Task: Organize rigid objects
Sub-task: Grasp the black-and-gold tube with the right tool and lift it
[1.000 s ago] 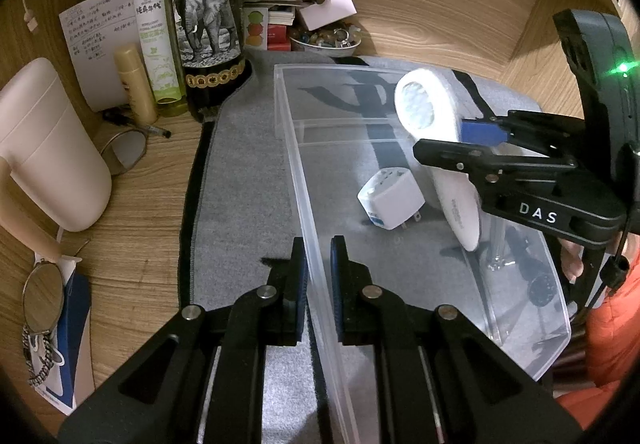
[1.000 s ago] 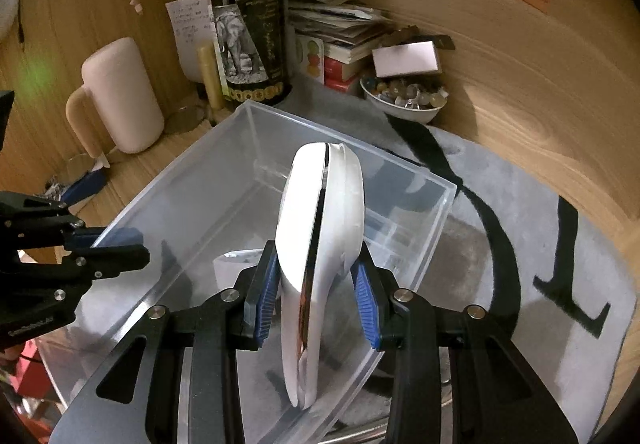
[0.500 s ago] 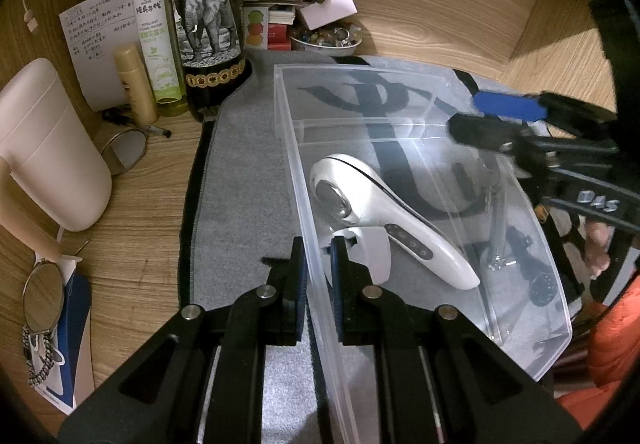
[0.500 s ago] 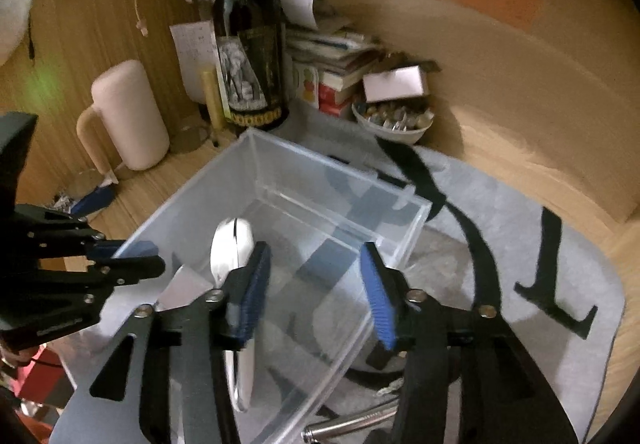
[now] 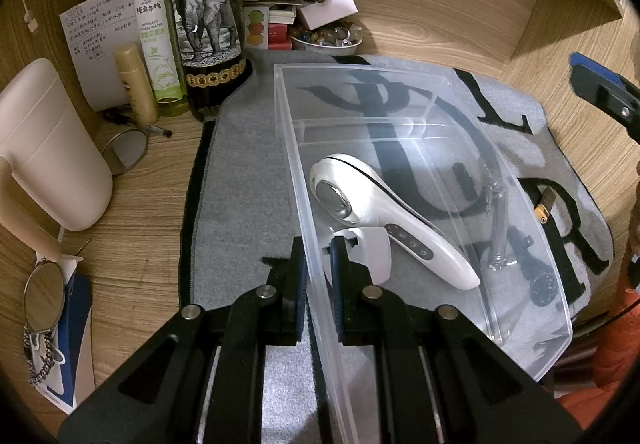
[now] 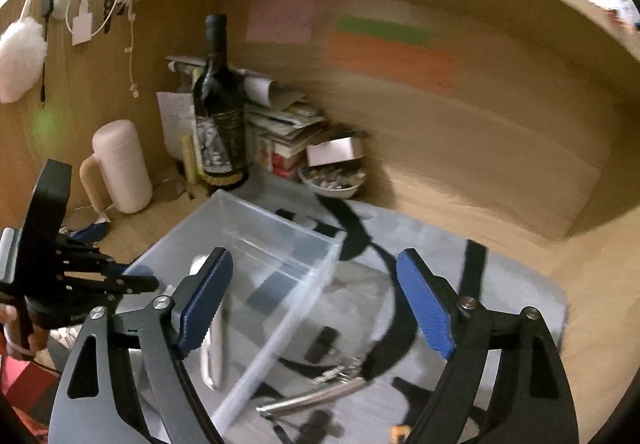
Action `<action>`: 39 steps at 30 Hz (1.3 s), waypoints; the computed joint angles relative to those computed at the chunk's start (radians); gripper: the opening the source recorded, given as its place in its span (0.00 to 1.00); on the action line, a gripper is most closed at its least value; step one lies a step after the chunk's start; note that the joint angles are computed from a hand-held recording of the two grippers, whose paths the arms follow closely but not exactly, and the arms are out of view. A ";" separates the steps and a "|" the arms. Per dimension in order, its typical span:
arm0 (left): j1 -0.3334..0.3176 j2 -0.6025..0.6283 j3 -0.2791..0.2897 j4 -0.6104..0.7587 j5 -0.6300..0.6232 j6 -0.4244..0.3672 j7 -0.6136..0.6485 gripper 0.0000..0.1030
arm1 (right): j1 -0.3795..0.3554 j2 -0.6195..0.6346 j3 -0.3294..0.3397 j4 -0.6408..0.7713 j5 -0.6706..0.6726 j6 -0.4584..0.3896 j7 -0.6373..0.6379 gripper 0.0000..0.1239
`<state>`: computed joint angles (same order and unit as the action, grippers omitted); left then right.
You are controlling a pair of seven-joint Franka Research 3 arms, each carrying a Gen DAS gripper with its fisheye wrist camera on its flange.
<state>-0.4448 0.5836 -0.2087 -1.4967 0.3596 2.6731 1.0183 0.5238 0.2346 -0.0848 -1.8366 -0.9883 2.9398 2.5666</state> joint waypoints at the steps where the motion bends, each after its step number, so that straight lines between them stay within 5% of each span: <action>1: 0.000 0.000 0.000 0.000 0.000 0.000 0.000 0.10 | 0.009 -0.013 -0.013 -0.011 -0.032 -0.006 0.032 0.67; 6: -0.001 0.000 0.001 0.000 0.000 0.000 -0.001 0.10 | -0.015 -0.085 -0.002 -0.090 -0.161 -0.079 0.171 0.69; 16: -0.001 -0.001 0.002 -0.001 0.002 -0.001 -0.001 0.10 | -0.150 -0.136 0.089 -0.239 -0.016 -0.182 0.145 0.69; 30: -0.012 0.000 0.014 0.004 0.019 -0.011 -0.024 0.10 | -0.185 -0.069 0.075 -0.321 0.330 -0.131 -0.106 0.69; 39: -0.016 0.001 0.015 0.011 0.031 -0.023 -0.038 0.10 | -0.152 -0.070 0.014 -0.344 0.287 -0.055 -0.033 0.64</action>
<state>-0.4608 0.5847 -0.1934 -1.4861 0.3906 2.6504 0.9801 0.3716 0.1645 -0.0706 -2.1811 -0.7017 2.8843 2.5334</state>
